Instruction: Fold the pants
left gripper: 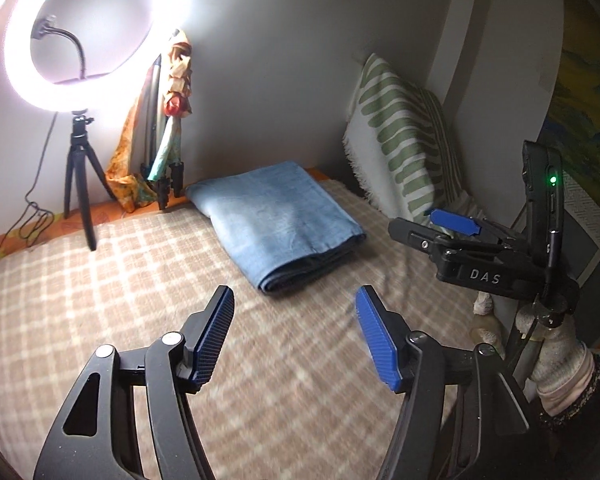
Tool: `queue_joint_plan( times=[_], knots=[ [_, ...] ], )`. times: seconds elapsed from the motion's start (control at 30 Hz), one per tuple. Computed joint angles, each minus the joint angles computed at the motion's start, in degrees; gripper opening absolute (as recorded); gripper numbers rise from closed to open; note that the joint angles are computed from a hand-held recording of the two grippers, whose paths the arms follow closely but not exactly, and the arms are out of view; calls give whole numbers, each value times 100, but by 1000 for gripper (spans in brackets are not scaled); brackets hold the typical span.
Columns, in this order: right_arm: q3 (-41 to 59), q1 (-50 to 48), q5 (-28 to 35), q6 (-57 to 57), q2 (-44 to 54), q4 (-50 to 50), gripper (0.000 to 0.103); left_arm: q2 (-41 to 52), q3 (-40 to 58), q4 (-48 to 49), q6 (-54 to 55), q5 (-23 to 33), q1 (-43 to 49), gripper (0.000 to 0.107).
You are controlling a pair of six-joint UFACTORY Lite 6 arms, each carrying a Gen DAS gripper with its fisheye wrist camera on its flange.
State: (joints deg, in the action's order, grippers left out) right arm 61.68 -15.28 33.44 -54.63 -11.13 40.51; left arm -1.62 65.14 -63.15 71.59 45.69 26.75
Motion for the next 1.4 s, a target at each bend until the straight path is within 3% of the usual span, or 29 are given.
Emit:
queue_joint_plan(
  times=[0.17, 0.3, 0.53, 0.67, 0.93, 1.4],
  knots=[
    [-616, -78, 211, 28, -835, -31, 93, -741, -727, -127, 315, 305, 478, 71],
    [-1051, -72, 377, 134, -1407, -68, 102, -1100, -1098, -80, 438, 338, 680, 71],
    [-1615, 105, 323, 383, -2217, -328, 103, -1397, -1438, -42, 541, 384, 869, 72],
    [-1843, 140, 313, 588, -2532, -485, 103, -1561, -1661, -167, 658, 248, 926, 78],
    [-2307, 395, 20, 1184, -2876, -990, 103, -1596, -1867, -349, 1095, 37, 1029, 79],
    [-2761, 719, -205, 2059, -3372, -1534, 103, -1758, -2053, -390, 1437, 207, 1328, 81]
  ],
)
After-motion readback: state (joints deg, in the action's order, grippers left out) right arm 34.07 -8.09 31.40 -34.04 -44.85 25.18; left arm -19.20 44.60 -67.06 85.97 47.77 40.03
